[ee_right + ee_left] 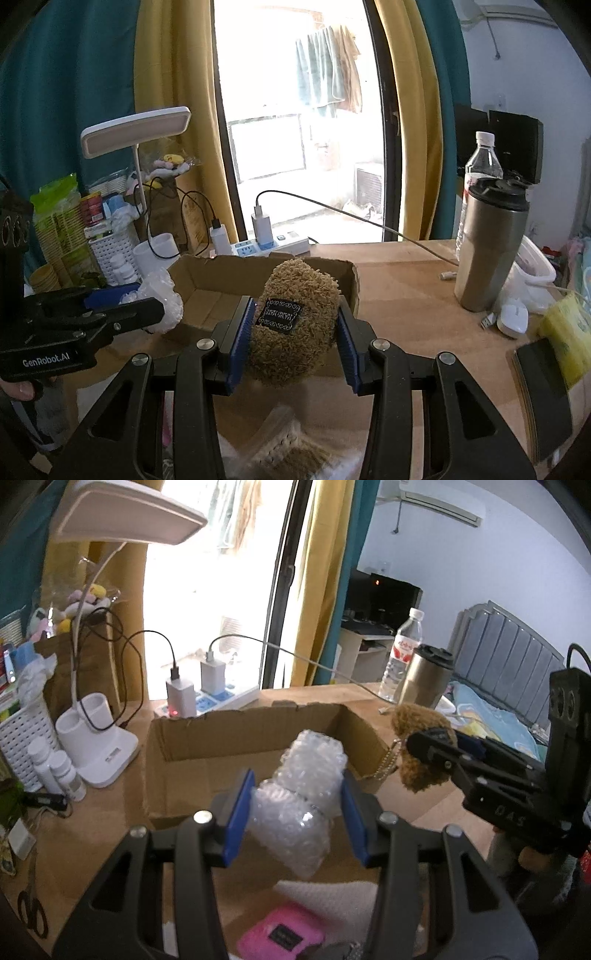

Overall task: Organize soft objects
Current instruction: 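Carry the brown plush ball and bubble wrap into the cardboard box with both tools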

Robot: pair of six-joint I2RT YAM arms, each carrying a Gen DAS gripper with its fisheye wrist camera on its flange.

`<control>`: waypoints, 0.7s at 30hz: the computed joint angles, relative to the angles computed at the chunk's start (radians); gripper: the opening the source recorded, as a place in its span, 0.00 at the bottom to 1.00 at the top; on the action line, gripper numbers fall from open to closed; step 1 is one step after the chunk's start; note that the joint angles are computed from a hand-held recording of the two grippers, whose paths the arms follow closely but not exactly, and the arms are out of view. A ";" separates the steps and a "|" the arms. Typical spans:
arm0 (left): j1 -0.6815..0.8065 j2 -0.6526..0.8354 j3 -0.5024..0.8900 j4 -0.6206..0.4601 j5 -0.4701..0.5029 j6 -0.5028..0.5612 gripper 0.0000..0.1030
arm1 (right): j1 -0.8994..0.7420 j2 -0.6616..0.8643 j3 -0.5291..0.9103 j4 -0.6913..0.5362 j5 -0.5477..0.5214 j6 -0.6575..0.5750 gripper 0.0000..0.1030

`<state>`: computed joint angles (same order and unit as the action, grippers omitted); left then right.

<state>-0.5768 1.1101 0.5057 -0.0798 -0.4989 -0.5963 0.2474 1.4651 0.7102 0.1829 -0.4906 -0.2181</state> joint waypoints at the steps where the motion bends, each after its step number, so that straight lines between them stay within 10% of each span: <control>1: 0.010 0.014 0.004 0.014 0.011 0.007 0.46 | 0.001 0.011 0.009 0.002 0.000 0.000 0.44; 21: 0.209 0.291 0.088 0.235 0.216 0.084 0.46 | 0.049 0.260 0.220 -0.005 0.028 0.004 0.44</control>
